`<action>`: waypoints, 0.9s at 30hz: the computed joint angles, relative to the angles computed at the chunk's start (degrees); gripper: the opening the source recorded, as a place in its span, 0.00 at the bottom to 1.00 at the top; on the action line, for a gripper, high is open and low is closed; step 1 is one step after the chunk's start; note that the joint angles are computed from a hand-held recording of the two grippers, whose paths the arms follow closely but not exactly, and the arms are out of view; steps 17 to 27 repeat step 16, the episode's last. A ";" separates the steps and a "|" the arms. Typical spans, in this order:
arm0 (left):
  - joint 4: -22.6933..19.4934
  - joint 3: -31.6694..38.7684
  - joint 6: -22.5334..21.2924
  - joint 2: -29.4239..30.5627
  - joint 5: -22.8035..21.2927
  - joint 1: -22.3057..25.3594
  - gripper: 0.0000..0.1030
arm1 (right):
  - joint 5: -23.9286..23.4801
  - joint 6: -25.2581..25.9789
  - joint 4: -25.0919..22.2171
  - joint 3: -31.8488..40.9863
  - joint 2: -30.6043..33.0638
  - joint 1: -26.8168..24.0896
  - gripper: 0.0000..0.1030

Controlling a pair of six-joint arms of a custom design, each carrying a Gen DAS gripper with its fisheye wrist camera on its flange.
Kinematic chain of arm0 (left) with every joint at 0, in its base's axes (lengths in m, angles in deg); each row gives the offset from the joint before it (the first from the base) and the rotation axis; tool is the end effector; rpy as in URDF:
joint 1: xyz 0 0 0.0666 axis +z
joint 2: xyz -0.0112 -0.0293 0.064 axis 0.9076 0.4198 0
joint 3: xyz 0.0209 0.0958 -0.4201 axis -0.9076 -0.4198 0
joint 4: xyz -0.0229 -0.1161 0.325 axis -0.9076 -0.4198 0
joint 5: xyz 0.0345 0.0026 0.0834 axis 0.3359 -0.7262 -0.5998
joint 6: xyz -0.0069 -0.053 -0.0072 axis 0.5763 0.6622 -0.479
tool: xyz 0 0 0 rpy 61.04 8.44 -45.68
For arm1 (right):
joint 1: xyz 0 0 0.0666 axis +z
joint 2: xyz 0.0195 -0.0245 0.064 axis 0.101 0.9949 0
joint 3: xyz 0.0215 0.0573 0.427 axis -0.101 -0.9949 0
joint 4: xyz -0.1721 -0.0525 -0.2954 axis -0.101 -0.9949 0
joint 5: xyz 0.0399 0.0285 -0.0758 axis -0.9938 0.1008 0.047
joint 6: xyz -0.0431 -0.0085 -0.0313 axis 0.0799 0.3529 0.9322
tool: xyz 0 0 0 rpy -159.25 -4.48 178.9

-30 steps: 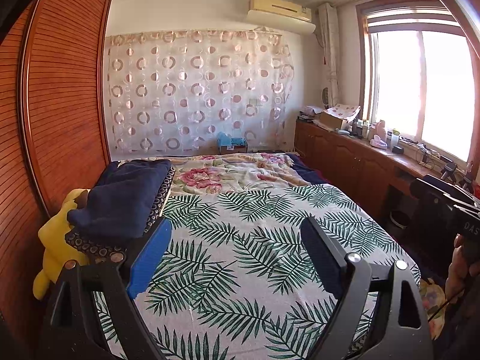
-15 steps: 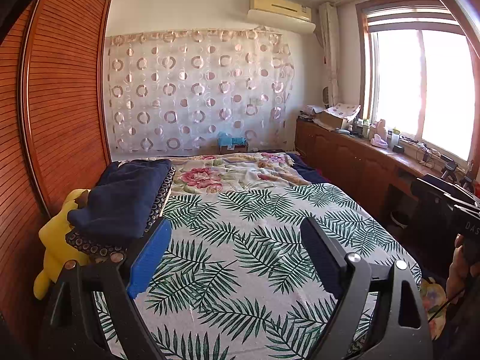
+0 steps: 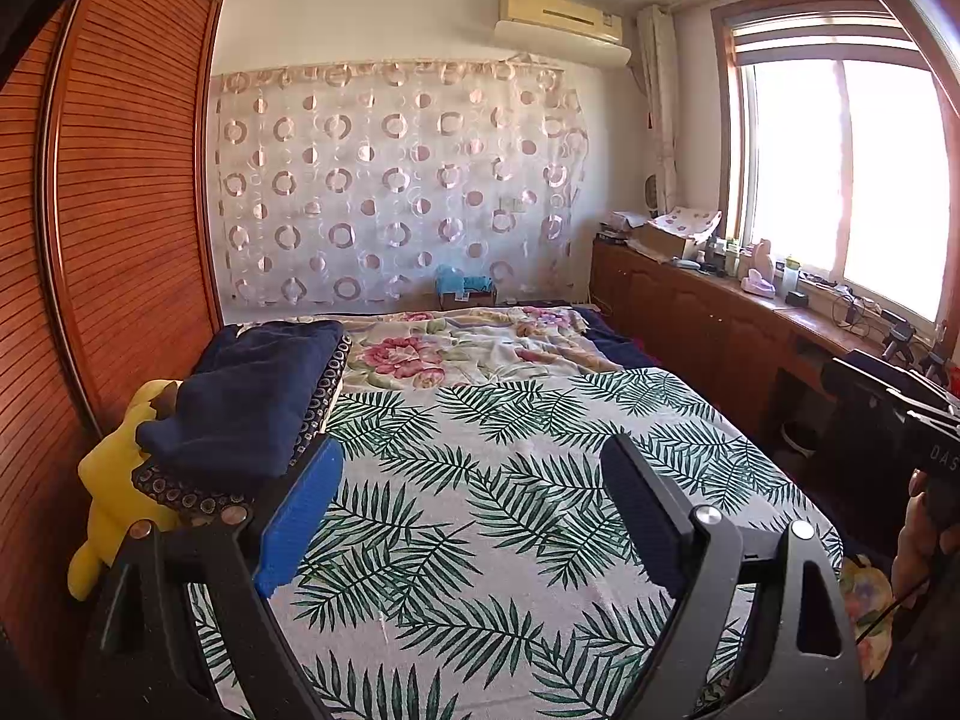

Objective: Fold small clothes

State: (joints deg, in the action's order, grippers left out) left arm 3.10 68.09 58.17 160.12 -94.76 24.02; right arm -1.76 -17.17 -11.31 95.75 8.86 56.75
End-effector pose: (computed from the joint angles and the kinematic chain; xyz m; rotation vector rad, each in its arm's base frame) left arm 0.2830 -0.2165 0.3860 -0.0972 2.0224 0.0796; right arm 0.3193 0.3742 0.3366 -0.3981 1.8337 0.4499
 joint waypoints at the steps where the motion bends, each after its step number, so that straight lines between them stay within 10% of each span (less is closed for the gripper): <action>1: -0.02 0.05 0.04 0.06 -0.03 -0.02 0.86 | -0.07 0.02 -0.08 0.05 -0.05 -0.08 0.76; 27: -0.08 -0.08 0.02 -0.02 -0.04 -0.02 0.86 | -1.33 0.59 0.49 -0.31 -0.07 -1.09 0.76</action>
